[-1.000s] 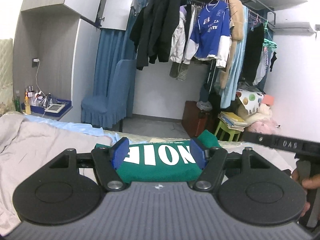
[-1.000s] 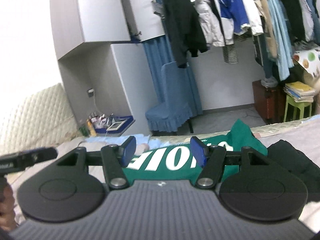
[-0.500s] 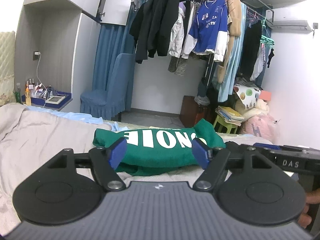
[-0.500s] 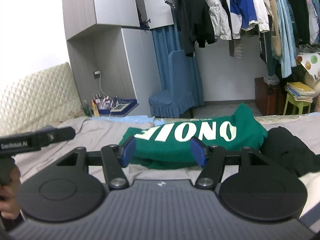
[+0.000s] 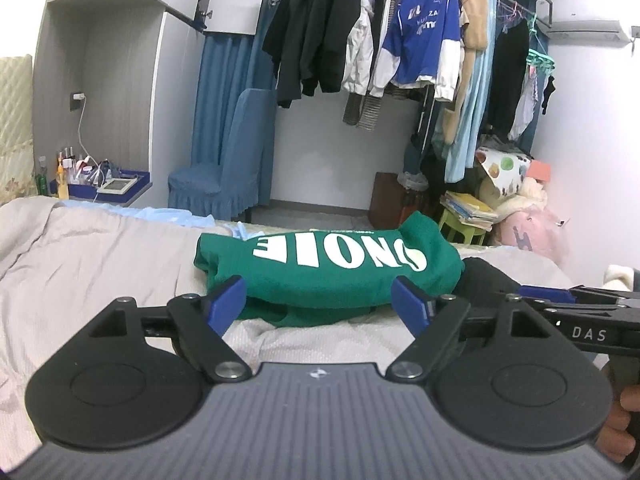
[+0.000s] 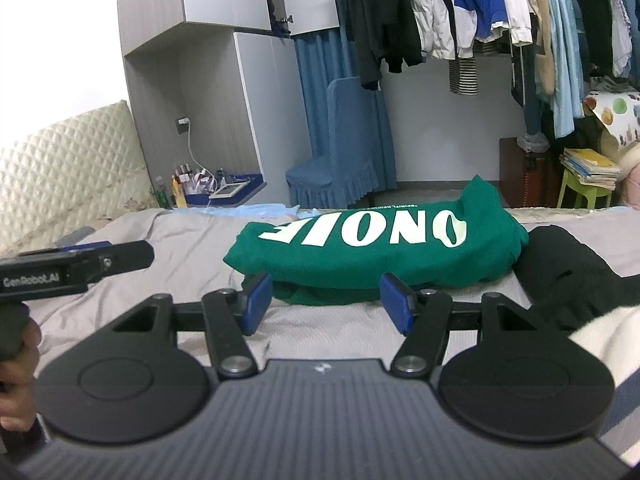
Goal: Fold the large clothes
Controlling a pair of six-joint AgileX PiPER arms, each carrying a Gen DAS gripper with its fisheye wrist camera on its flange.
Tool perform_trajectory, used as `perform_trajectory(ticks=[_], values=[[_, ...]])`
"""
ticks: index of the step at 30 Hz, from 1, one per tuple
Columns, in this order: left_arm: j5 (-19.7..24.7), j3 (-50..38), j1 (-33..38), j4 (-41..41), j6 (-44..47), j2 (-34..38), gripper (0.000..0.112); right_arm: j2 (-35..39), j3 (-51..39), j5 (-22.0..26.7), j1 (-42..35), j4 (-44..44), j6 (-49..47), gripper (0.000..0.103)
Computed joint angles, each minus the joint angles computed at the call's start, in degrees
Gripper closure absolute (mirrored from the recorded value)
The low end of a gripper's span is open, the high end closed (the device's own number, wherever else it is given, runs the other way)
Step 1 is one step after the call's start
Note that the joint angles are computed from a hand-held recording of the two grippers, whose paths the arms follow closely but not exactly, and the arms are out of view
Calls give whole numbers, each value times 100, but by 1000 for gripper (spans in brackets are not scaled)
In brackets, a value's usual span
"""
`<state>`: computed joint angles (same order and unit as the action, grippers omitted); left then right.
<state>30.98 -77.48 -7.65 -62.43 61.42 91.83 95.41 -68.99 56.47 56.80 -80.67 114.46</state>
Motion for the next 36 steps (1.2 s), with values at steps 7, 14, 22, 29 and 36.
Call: perform_trajectory(ticks=[7, 14, 22, 29, 36], values=[[-148, 60, -121, 120, 25, 9, 24, -28, 121, 51, 30, 66, 129, 40], [-284, 106, -279, 244, -70, 35, 19, -105, 216, 94, 50, 135, 163, 38], [-340, 168, -350, 254, -69, -2, 13, -137, 269, 140, 66, 176, 185, 25], [-448, 68, -365, 897, -830, 21, 9, -180, 267, 175, 32, 118, 212, 14], [-532, 45, -385, 1428, -1262, 14, 9, -130, 176, 206, 29, 192, 68, 14]])
